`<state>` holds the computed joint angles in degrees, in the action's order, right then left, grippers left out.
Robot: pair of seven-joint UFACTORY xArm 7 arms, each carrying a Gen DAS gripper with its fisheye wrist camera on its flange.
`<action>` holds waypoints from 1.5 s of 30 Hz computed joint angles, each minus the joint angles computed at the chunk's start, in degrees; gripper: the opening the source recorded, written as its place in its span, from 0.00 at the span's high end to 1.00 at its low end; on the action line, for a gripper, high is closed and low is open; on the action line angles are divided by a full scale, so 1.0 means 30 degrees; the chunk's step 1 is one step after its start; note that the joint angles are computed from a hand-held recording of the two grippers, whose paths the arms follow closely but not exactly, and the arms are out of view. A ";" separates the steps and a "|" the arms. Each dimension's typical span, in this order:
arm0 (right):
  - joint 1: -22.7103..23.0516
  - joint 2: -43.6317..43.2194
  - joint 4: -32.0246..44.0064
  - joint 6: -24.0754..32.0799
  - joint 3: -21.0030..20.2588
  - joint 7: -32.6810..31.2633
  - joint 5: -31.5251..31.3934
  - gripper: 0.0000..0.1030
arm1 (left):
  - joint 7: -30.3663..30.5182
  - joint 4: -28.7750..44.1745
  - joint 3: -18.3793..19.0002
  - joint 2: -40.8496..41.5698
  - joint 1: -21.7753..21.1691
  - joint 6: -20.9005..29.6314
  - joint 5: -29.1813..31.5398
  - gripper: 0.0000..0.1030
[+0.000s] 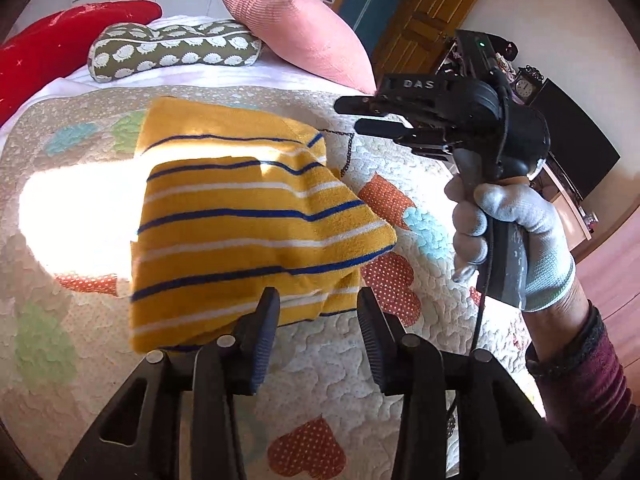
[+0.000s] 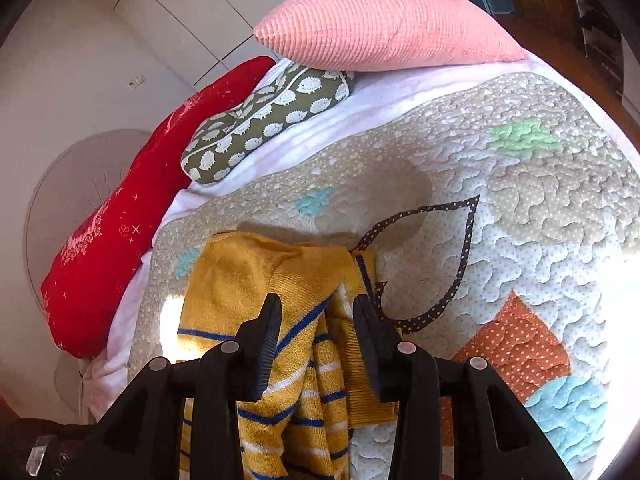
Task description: Fold small clothes
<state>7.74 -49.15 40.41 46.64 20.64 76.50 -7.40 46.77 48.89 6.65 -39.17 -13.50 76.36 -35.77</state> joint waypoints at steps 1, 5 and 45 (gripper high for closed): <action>-0.0046 -0.0249 0.0361 0.0349 0.0284 -0.0037 -0.0276 0.61 | -0.0017 -0.0030 0.0099 -0.0172 0.0298 -0.0466 0.0082 0.61; 0.0905 -0.0441 0.0186 -0.1957 0.0771 0.0325 0.0420 0.64 | -0.1084 0.0293 -0.0294 0.0994 0.1118 -0.2744 0.0754 0.58; 0.1653 0.2611 0.4762 0.8285 1.2692 1.4205 -0.1639 0.29 | -0.0872 -0.4226 0.2478 -0.8831 0.3576 -0.5012 0.6761 0.40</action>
